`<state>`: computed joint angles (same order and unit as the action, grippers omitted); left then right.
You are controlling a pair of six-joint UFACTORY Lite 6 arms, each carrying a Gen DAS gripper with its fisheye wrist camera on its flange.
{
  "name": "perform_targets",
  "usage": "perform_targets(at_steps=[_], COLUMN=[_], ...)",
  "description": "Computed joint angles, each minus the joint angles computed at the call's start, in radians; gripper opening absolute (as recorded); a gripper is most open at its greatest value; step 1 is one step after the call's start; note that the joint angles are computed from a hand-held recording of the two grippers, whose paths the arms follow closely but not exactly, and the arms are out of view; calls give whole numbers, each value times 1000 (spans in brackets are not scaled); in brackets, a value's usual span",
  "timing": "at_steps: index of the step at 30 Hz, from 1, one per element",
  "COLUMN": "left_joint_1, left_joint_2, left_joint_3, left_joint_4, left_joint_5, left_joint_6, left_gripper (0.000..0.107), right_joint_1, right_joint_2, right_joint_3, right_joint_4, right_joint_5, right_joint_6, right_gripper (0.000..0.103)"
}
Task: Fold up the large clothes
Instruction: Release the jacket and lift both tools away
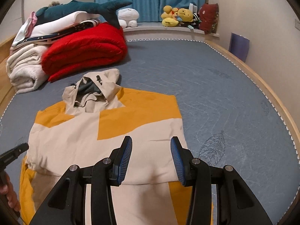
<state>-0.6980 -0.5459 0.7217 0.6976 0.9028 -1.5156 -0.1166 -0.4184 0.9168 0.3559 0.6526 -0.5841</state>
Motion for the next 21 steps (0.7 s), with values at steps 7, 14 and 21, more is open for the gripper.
perform_targets(at_steps=[7, 14, 21], left_joint_1=[78, 446, 619], left_joint_2=[79, 500, 1085], left_joint_3=[167, 604, 1279], left_joint_4=[-8, -273, -523], left_joint_5=[7, -179, -83], left_joint_6=[105, 566, 940], left_gripper=[16, 16, 16], right_joint_1=[-16, -56, -51], right_joint_2=[57, 124, 223], right_joint_3=[53, 98, 156], right_joint_4=[59, 62, 14], right_joint_5=[46, 44, 27], right_joint_6=[-53, -79, -24], right_gripper=[44, 25, 25])
